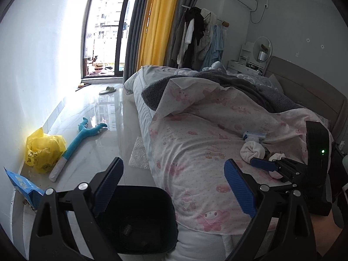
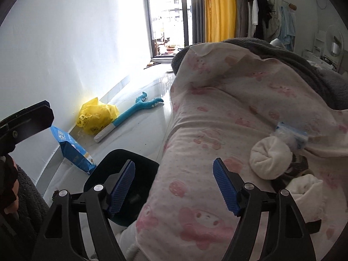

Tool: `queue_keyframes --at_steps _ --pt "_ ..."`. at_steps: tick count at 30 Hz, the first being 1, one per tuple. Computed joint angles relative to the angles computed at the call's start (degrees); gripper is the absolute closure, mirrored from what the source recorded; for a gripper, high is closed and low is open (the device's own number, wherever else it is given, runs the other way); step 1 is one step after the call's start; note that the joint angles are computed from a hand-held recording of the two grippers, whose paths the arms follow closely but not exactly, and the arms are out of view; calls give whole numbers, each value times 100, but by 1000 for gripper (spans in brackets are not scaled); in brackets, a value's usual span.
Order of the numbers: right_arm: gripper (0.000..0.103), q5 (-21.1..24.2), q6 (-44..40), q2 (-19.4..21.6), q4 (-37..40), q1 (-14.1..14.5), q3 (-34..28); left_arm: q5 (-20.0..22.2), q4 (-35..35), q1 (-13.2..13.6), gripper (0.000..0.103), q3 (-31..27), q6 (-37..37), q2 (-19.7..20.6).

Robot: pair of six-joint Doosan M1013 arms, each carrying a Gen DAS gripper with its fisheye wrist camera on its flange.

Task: Collect trash
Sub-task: 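Move both tools back over the remaining trash on the bed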

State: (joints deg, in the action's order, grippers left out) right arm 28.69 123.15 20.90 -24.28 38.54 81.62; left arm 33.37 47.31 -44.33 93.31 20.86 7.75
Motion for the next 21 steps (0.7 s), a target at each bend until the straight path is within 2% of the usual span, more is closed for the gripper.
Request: queue_keyframes --at_steps 8,16,21 --pt "27 -181 964 -370 -710 -217 553 -45 -555 -157 8 -391 686 317" --pt "26 -344 1982 -752 -1657 -389 1105 -407 -1764 -188 8 -715 1626 612" --pt "26 -343 2497 -942 -2090 -510 1394 -510 -2122 -271 8 -914 1996 780"
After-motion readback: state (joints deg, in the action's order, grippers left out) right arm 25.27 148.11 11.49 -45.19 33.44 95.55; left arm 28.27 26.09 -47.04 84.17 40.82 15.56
